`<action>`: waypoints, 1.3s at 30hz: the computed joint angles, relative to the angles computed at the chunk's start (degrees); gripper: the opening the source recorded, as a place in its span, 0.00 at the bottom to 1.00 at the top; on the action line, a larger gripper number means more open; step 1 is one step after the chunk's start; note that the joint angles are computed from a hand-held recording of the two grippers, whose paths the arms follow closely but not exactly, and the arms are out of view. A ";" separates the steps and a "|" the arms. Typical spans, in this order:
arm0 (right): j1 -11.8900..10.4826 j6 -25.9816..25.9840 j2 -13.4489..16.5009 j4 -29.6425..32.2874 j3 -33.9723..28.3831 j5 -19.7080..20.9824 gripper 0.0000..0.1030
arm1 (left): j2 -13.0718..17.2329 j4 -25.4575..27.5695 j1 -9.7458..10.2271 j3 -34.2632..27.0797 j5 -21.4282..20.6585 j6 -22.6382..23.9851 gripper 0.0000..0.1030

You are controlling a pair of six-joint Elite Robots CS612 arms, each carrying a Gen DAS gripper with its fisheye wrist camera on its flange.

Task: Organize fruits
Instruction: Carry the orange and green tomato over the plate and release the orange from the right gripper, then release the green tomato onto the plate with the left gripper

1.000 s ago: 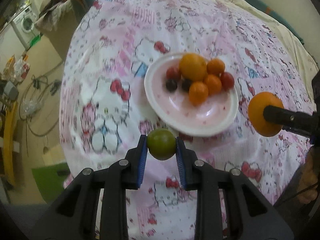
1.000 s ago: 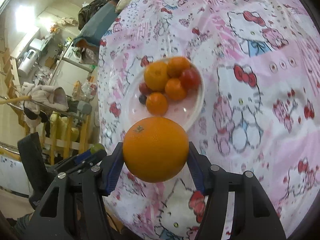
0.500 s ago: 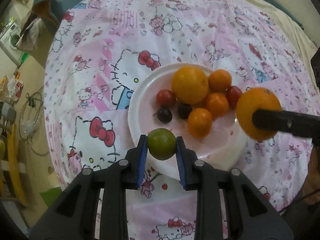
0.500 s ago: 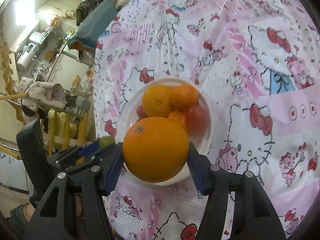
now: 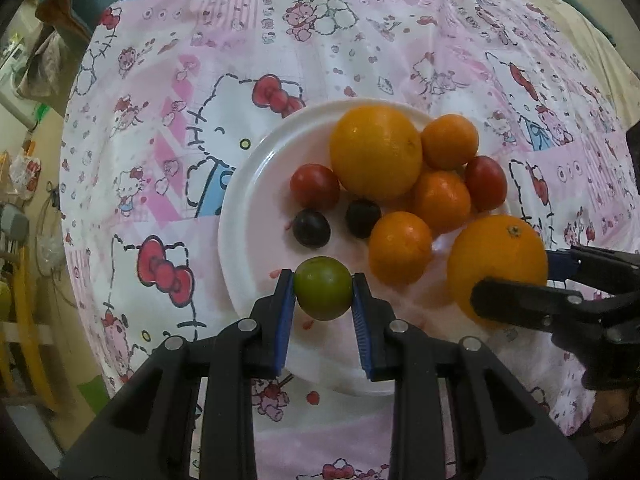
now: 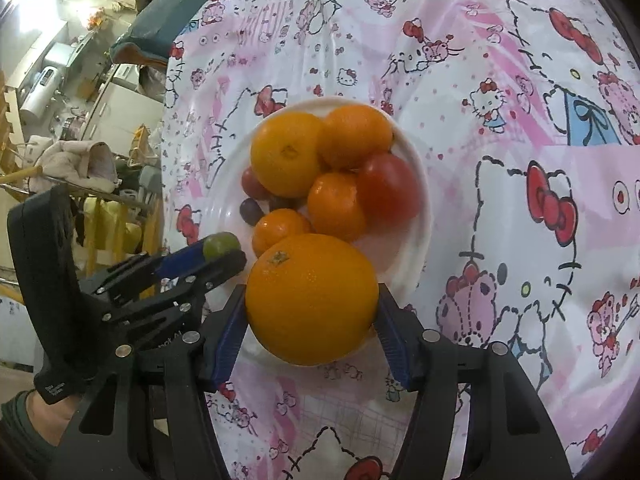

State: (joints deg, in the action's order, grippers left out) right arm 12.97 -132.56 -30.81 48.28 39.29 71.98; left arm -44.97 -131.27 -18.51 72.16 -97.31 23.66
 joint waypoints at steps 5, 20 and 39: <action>-0.30 1.28 -0.43 -1.07 0.95 -0.96 0.63 | 0.36 0.89 -0.11 -0.56 0.21 -0.56 0.24; -0.69 2.92 -0.81 -2.22 1.73 -2.69 0.70 | 0.74 1.02 -0.32 -1.03 0.67 -0.50 0.24; -0.82 2.85 -5.70 -7.86 8.00 0.89 0.81 | 0.65 0.01 -0.61 -0.62 2.13 -0.85 0.43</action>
